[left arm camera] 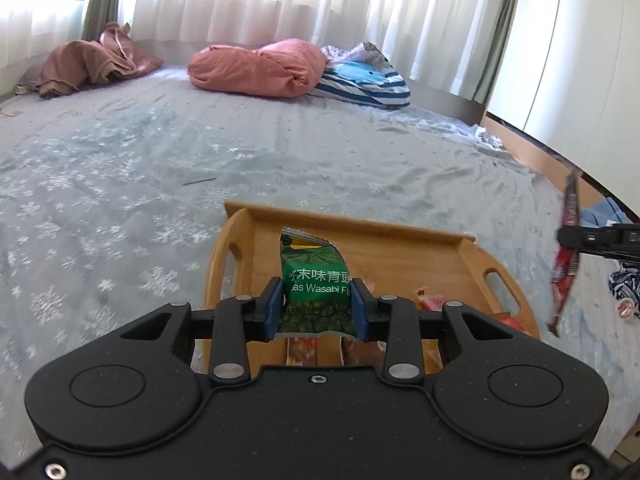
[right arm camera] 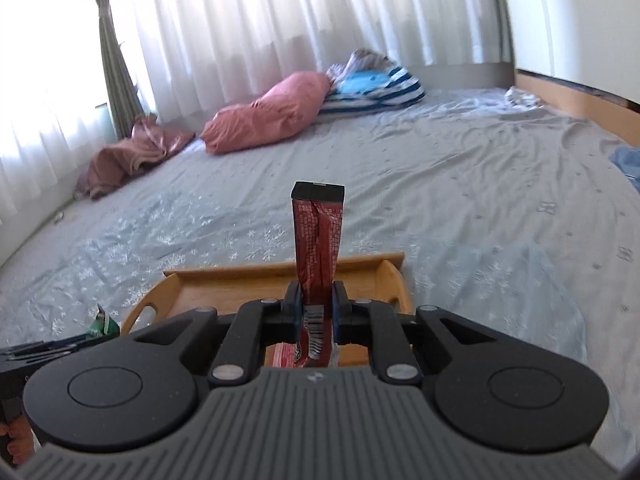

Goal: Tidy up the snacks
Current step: 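Carry the wasabi bag with the left tool while the right tool carries the red stick onto the tray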

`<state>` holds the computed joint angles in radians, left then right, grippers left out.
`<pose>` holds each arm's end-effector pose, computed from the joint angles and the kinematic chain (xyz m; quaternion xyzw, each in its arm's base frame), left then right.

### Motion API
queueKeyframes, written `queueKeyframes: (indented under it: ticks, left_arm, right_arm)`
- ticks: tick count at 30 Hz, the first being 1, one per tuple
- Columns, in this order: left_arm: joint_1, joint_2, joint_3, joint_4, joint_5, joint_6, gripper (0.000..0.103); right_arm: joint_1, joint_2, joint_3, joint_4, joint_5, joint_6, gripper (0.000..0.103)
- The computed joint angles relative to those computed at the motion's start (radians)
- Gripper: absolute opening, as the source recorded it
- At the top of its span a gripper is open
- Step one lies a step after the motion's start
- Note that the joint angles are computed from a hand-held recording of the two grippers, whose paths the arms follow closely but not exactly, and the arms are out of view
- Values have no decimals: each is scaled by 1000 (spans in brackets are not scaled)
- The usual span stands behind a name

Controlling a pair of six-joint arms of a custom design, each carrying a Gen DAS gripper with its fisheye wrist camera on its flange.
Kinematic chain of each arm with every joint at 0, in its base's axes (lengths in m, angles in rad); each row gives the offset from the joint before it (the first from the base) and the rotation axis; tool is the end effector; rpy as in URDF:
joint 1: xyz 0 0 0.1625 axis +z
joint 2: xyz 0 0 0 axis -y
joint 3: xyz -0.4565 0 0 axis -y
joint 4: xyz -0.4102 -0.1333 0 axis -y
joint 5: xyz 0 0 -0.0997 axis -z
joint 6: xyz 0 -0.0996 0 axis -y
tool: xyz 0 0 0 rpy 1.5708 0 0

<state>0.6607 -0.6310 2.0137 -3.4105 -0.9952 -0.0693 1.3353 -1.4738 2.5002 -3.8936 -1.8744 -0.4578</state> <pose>-0.3363 -0.4989 -0.0021 0.3225 0.8789 -0.3217 0.1418 0.0131 -0.3890 0.3362 -0.0033 -0.7933 0.5204 0.3161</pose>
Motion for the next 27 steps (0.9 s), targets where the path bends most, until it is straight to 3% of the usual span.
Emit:
queueKeyframes:
  ticks: [10,27]
  left_arm:
    - [50,85,-136,109,15,7,33]
    - [94,146,-213,176,31,6,33]
  right_arm:
    - [-18,132,-180,194,-46,-55,17]
    - [-66,211,-241,245,-62,-7,17]
